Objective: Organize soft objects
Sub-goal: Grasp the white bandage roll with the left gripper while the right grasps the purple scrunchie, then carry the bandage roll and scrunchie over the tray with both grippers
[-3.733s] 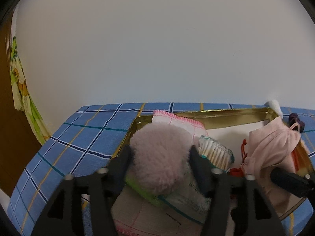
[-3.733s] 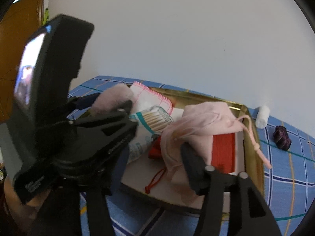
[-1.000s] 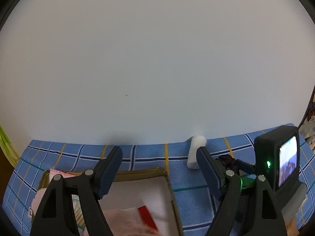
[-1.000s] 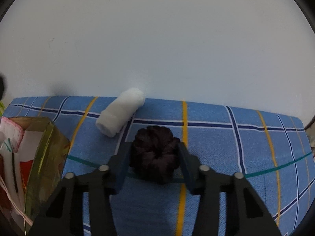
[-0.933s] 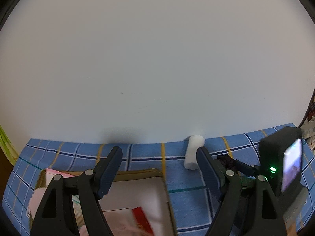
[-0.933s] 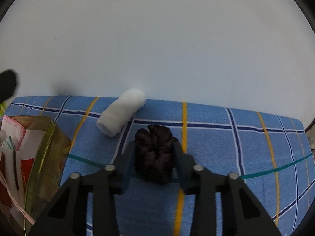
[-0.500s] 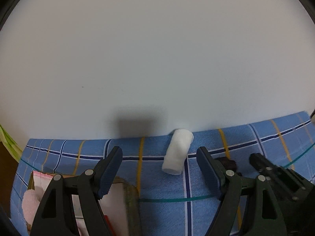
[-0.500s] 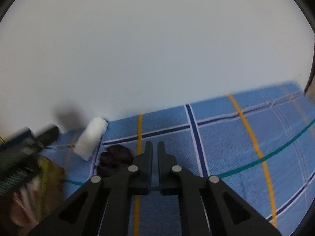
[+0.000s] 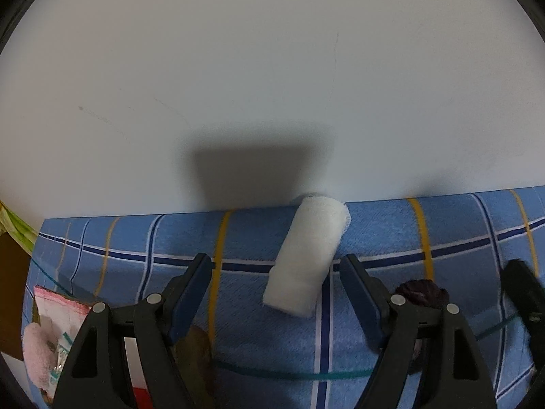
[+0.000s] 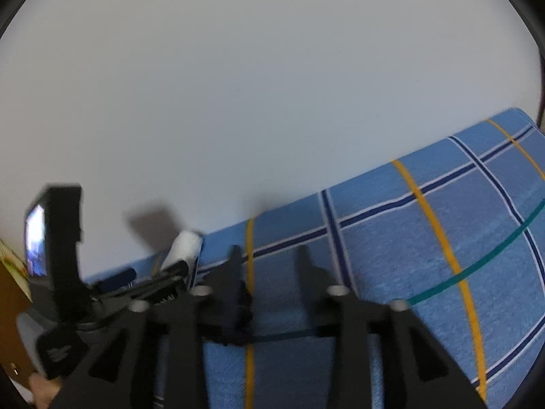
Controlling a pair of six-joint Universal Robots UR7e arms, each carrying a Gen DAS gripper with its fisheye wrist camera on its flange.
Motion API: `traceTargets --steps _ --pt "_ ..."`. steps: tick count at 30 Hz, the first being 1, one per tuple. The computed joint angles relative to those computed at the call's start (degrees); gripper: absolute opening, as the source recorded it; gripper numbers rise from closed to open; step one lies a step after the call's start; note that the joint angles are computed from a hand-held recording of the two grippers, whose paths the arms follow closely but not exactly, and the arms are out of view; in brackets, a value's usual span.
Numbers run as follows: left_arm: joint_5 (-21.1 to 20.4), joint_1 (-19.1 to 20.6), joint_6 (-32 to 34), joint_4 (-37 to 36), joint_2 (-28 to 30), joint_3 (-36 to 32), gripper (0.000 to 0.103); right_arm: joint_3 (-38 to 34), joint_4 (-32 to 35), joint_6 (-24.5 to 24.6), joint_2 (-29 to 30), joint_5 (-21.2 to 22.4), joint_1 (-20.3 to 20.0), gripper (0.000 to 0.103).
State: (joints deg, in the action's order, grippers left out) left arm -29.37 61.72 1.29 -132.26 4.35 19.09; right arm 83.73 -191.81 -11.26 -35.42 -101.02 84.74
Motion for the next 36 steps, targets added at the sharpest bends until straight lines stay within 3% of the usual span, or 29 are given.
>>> traceTargets --steps 3,5,7,8,10,13,22,24,26,30,31,33,36 --pt "0.32 0.51 0.73 2.51 3.07 -5.65 0.078 0.54 -1.16 0.7 -0.53 0.44 -0.28 0.047" --pt "-3.28 1.16 1.22 1.29 2.89 -5.48 0.052 0.92 -1.34 0.71 -1.0 -0.15 -0.28 0.047" --pt "-6.83 1.57 -0.68 1.88 0.57 -2.38 0.039 0.89 -0.95 1.11 -1.08 -0.51 -0.26 0.047" --pt "-6.47 1.49 -0.53 2.74 0.87 -3.07 0.038 0.74 -0.54 1.25 -1.25 -0.43 -0.34 0.047" --pt "-6.77 1.42 0.55 2.49 0.6 -2.53 0.035 0.21 -0.42 1.34 -0.84 -0.8 -0.22 0.047" --pt "-9.19 1.48 -0.12 -2.06 -3.45 4.56 0.035 -1.53 0.55 0.69 0.45 -0.65 -0.53 0.047" --pt "-12.61 -2.02 11.03 -37.37 -22.57 39.64 0.034 -4.9 9.59 -6.25 2.75 -1.1 1.11 0.047" --pt "-13.52 -2.7 11.47 -41.87 -25.58 45.24 0.034 -5.86 11.36 -8.77 3.75 -2.41 1.94 0.056" --pt "-14.6 -2.97 11.11 -44.35 -28.39 49.93 0.034 -7.13 13.13 -10.0 4.92 -3.81 2.6 0.061" --pt "-15.28 -3.42 10.12 -46.91 -28.6 51.45 0.034 -9.15 12.68 -13.89 7.14 -10.07 4.18 0.061" --pt "-15.51 -3.36 9.88 -46.47 -29.17 51.53 0.034 -9.72 11.91 -15.41 7.79 -11.34 4.44 0.059" --pt "-15.53 -3.19 9.82 -47.67 -30.21 53.01 0.034 -11.2 10.93 -17.46 9.13 -15.28 5.18 0.045" --pt "-15.01 -3.25 10.0 -49.47 -30.72 54.63 0.034 -10.53 10.25 -18.3 8.74 -15.79 4.97 0.034"
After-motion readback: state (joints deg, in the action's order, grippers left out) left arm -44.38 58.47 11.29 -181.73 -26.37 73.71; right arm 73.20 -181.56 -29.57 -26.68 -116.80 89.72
